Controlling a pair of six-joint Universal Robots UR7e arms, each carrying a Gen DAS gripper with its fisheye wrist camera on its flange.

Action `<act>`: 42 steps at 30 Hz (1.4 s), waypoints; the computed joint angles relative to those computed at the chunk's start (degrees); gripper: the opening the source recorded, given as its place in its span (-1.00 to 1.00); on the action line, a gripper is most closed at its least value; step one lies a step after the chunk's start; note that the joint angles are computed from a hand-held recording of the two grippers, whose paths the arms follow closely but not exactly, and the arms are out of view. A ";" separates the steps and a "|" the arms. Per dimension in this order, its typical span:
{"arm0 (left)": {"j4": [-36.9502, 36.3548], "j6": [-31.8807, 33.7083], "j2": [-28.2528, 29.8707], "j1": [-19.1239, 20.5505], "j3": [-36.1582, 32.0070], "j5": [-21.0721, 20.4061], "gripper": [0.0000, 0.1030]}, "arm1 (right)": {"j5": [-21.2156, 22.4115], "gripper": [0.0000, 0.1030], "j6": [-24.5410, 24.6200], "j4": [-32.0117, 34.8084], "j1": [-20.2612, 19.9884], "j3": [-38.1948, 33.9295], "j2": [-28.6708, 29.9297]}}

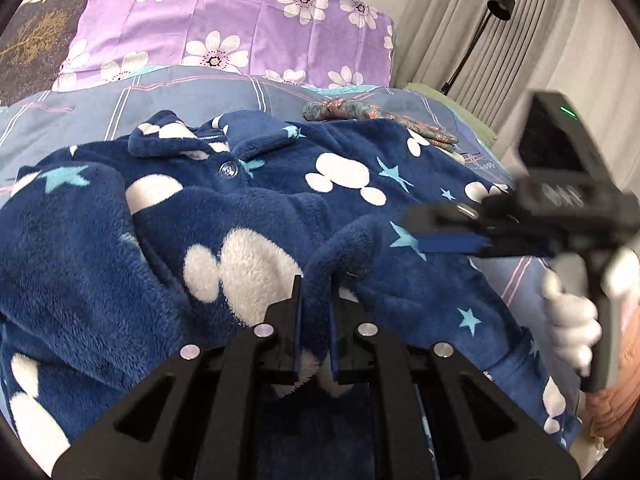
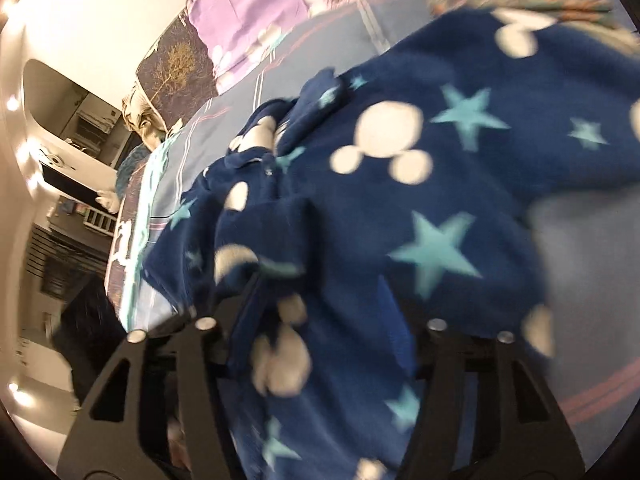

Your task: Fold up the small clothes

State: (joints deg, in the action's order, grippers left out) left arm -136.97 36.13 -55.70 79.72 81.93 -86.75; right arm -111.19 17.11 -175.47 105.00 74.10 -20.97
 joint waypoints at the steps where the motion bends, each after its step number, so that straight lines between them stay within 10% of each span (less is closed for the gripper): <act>1: -0.04 -0.22 0.02 0.05 0.02 -0.18 -0.81 | 1.02 0.30 0.12 3.50 -0.34 -3.36 1.30; 5: -0.05 -1.58 0.11 0.20 -0.12 -1.03 -0.81 | 2.36 0.40 1.06 13.21 -1.37 -15.36 7.11; 6: -0.08 -1.76 0.10 0.19 -0.12 -1.16 -0.81 | 3.24 0.26 1.71 14.56 -1.68 -17.41 8.27; 8: -0.19 -1.62 -0.13 0.09 0.03 -1.27 -0.81 | 2.43 -0.65 -0.73 16.24 -1.05 -21.36 10.54; 10: -0.66 -1.03 -0.90 -0.13 0.55 -0.85 -0.74 | 0.74 -0.86 -5.73 14.86 0.28 -23.09 11.51; 17: -13.75 2.60 -6.21 1.21 3.91 1.02 0.01 | -6.49 -0.85 -18.58 -4.64 3.04 -15.59 6.92; 19: -18.20 3.82 -5.47 1.91 3.06 5.39 0.08 | -9.20 -0.38 -19.49 -6.35 2.46 -16.15 7.33; 21: -18.70 3.72 -3.94 2.43 0.90 10.62 0.08 | -12.06 0.05 -16.01 -4.50 1.28 -15.28 6.79; 30: -15.60 4.83 2.01 2.72 -5.52 23.02 0.09 | -8.78 0.10 -9.38 2.30 -1.79 -10.59 5.50; 32: -16.47 4.01 2.98 2.69 -5.90 25.93 0.09 | -9.50 0.07 -10.80 4.40 -1.29 -12.12 6.71; 34: -16.05 2.00 4.04 2.96 -7.53 27.08 0.08 | -12.13 -0.82 -13.27 5.24 -0.22 -15.19 8.80; 42: -25.21 0.74 3.60 3.19 -5.61 29.80 -0.26 | -20.14 -0.70 -30.34 -19.17 5.48 -20.18 13.68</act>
